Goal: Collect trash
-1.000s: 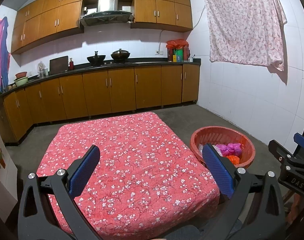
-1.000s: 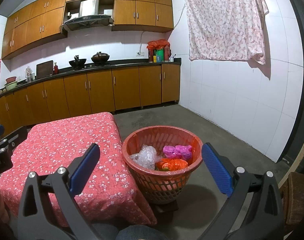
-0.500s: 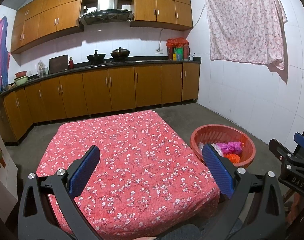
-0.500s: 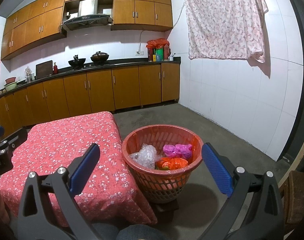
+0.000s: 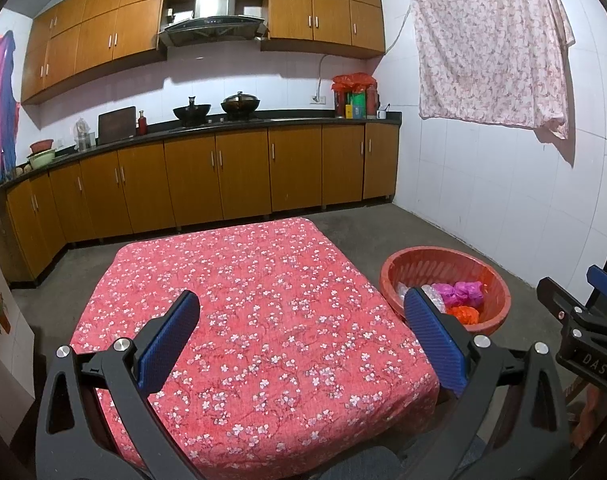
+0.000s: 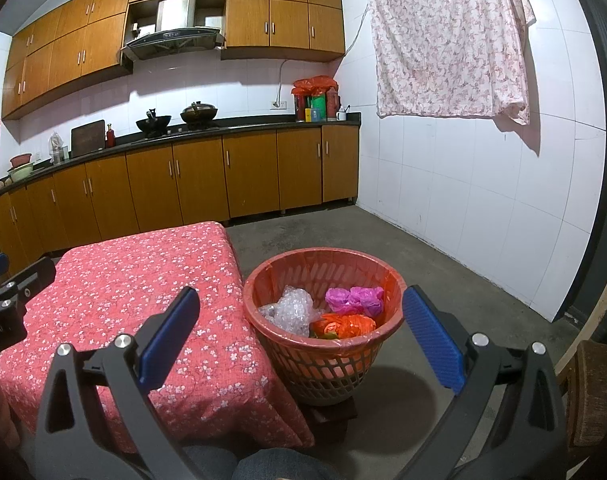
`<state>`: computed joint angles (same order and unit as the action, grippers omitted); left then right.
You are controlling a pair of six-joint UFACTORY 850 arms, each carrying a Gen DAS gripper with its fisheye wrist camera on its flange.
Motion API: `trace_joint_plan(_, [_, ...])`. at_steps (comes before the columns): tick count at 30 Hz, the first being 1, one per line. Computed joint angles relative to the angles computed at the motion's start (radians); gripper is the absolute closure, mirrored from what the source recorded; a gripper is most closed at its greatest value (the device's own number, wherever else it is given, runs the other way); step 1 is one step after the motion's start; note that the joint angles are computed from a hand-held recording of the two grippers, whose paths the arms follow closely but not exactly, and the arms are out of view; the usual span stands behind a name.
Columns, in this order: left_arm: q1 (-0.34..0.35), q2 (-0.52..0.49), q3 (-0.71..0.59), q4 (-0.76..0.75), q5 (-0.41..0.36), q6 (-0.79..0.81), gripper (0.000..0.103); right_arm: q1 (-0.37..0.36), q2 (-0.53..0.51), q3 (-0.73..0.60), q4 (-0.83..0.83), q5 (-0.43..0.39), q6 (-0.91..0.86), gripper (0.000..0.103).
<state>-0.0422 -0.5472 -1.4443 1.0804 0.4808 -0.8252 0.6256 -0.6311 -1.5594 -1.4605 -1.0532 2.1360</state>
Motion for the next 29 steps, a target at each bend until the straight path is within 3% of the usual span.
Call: trace_joint_plan(29, [0.004,-0.008,-0.018,0.056,-0.008,-0.068,0.002,-0.001,-0.003,0.001,0.002,0.003,0.004,0.004])
